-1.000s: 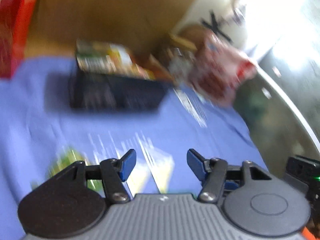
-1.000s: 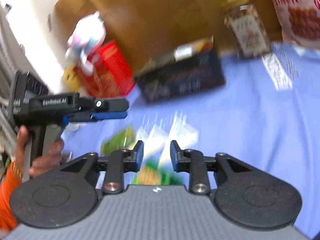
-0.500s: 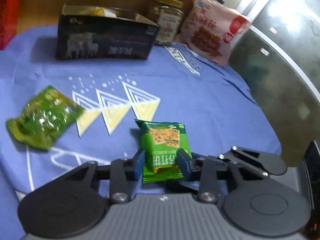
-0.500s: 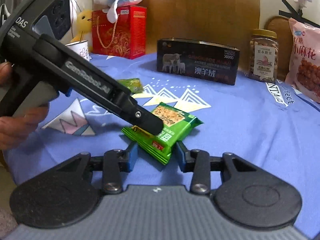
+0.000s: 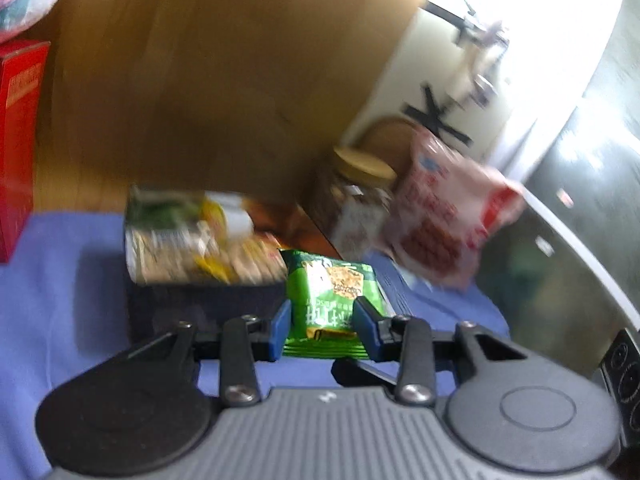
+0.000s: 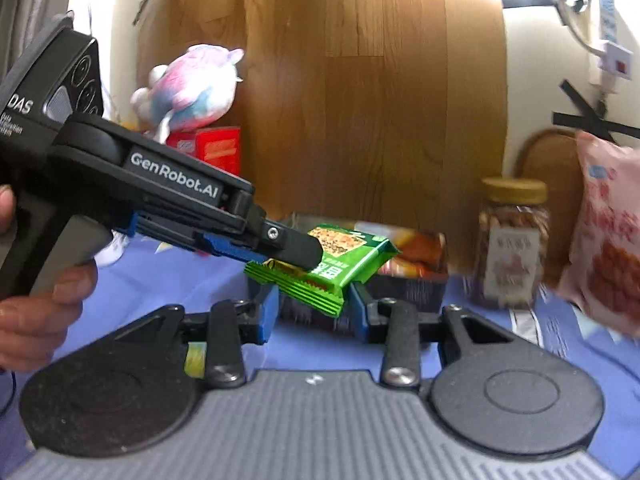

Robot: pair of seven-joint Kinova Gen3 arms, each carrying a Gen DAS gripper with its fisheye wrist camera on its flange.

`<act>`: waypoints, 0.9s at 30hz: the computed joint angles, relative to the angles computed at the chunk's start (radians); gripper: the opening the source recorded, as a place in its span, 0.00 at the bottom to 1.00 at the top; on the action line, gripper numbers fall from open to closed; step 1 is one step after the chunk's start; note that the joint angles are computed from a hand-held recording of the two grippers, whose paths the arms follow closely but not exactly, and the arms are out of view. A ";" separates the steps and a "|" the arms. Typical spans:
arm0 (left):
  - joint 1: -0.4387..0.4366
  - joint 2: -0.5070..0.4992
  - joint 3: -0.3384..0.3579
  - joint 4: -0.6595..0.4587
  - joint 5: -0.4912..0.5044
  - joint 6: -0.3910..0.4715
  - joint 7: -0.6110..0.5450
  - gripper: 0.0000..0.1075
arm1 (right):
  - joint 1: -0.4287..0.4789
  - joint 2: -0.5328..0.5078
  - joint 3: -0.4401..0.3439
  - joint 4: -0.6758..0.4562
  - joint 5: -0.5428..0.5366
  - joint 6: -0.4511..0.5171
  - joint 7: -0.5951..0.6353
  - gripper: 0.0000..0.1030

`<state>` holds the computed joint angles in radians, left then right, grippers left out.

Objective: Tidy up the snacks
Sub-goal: 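Carry the green cracker packet into the tin box and release it, then grasp the green jelly candy bag with the left tool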

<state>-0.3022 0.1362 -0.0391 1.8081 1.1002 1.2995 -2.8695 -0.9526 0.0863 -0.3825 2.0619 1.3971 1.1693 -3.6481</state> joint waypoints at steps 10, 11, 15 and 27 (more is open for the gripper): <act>0.074 0.170 0.062 -0.186 -0.059 -0.233 0.235 0.36 | 0.182 0.125 0.129 -0.106 0.158 -0.245 0.042 0.42; 0.067 0.168 0.064 -0.179 -0.064 -0.239 0.233 0.36 | 0.177 0.134 0.130 -0.107 0.156 -0.236 0.017 0.41; -0.058 0.132 0.083 -0.113 -0.008 -0.156 0.100 0.37 | 0.096 0.042 0.166 -0.014 0.146 -0.267 -0.145 0.41; -0.256 -0.004 -0.130 0.142 -0.175 0.013 -0.022 0.49 | 0.191 0.026 0.058 0.037 0.115 -0.644 -0.329 0.35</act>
<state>-0.5582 0.1323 -0.1687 1.9500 0.9255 1.3125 -2.8915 -0.7618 0.1121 -0.3246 2.0989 1.5125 0.5253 -3.9769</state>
